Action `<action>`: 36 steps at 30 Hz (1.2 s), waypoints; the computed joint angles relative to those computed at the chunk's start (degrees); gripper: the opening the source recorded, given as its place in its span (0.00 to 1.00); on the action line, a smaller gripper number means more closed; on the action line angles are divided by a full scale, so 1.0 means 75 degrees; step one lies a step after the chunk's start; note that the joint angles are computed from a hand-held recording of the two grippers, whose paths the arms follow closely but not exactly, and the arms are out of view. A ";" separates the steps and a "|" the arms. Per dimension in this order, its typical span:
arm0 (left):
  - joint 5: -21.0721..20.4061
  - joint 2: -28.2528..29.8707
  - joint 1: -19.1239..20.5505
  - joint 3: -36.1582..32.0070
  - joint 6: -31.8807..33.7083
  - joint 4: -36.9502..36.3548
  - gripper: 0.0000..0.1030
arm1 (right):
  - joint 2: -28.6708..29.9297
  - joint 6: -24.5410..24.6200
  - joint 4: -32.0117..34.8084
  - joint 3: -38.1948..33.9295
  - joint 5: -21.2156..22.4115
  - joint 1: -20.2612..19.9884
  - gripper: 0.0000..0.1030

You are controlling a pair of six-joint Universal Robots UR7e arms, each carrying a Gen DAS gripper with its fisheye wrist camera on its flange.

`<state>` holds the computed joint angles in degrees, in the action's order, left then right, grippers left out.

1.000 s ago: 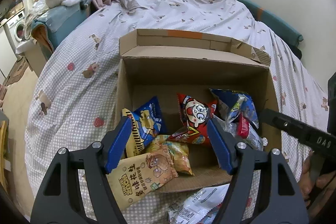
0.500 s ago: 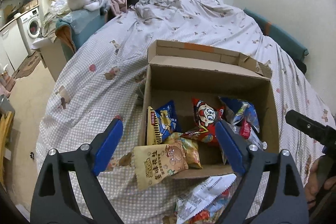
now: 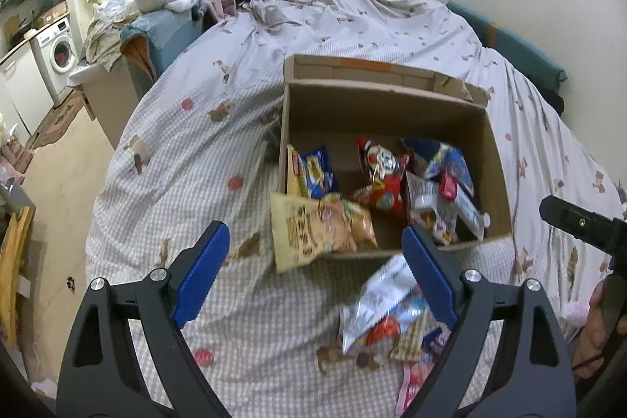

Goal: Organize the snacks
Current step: 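Withdraw both grippers from the box over the remaining snacks, then grasp the white printed packet with the left gripper and lift it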

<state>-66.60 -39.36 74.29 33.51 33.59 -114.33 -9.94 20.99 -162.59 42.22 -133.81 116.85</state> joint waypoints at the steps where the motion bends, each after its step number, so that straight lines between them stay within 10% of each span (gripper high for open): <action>1: 0.0013 -0.0057 0.0015 0.0066 -0.0022 0.0044 0.85 | -0.0033 0.0076 0.0043 0.0090 -0.0016 0.0023 0.83; 10: 0.0131 -0.0067 0.0168 -0.0108 -0.0555 0.0764 0.85 | -0.0491 0.2082 0.1681 0.0988 0.0126 -0.0092 0.83; 19: 0.0000 0.0108 0.0202 -0.0160 -0.0615 0.2448 0.85 | -0.0927 0.2921 0.1270 0.1856 0.0543 -0.0307 0.83; 36: 0.0635 0.0292 0.0059 0.1044 0.0588 0.1416 0.83 | -0.1504 0.3439 0.1773 0.2734 0.0377 -0.0372 0.83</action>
